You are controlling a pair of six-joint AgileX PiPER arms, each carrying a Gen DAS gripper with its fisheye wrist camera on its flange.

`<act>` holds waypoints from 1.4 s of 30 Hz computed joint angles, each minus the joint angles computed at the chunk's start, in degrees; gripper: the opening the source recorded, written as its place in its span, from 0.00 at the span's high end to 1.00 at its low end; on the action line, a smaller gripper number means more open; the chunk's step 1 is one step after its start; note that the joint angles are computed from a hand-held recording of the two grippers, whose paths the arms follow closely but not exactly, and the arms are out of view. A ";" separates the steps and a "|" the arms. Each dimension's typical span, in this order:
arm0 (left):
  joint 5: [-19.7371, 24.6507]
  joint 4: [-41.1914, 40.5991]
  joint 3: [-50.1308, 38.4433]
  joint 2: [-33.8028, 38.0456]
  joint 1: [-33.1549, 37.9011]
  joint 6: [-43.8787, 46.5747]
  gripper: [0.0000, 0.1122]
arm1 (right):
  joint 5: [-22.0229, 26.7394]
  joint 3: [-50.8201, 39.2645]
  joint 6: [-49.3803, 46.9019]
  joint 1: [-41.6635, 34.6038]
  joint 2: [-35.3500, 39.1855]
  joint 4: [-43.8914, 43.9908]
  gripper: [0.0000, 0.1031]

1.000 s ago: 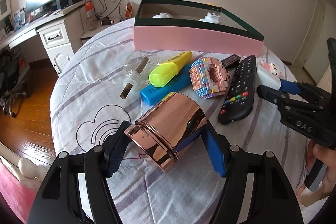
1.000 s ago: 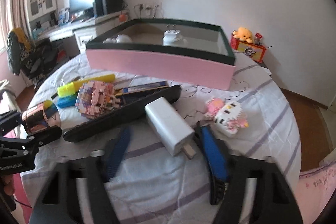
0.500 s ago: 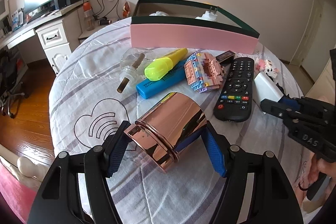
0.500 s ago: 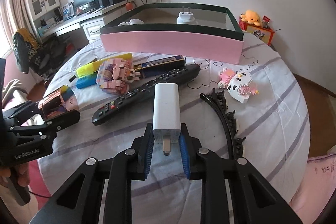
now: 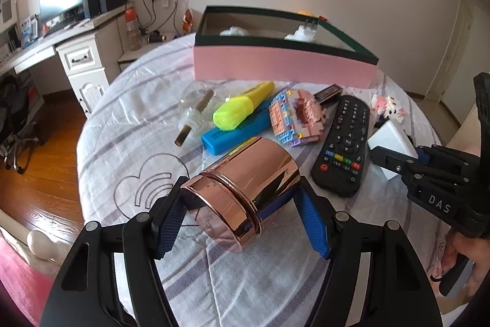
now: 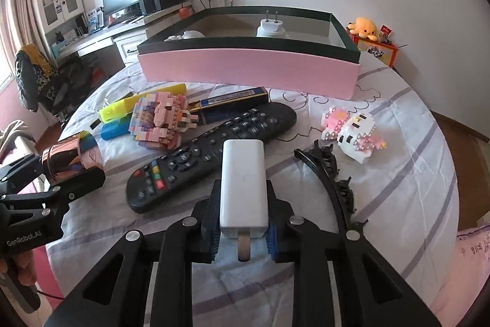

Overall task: Organize rigid objects
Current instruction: 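Carry the cup and charger into the pink box and release them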

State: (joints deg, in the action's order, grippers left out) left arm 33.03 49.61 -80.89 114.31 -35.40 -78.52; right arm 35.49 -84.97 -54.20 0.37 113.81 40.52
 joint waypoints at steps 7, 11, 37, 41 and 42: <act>2.93 2.89 -0.77 -2.43 -2.35 -0.70 0.38 | 0.51 1.84 -2.72 -1.21 -3.40 3.33 0.77; 6.20 5.25 -2.08 -3.47 -4.10 -1.51 0.38 | 0.96 2.84 -4.81 -1.64 -5.71 5.71 0.77; 21.11 15.57 -11.33 -6.26 -10.27 -1.87 0.38 | 4.36 0.92 -11.72 -3.85 -13.24 15.14 0.77; 20.65 14.47 -14.17 -4.58 -9.33 0.53 0.38 | 4.98 -1.84 -10.44 -3.83 -11.84 14.80 0.77; 20.60 14.14 -15.03 -4.02 -9.08 1.32 0.38 | 5.13 -2.88 -9.87 -3.75 -11.20 14.39 0.77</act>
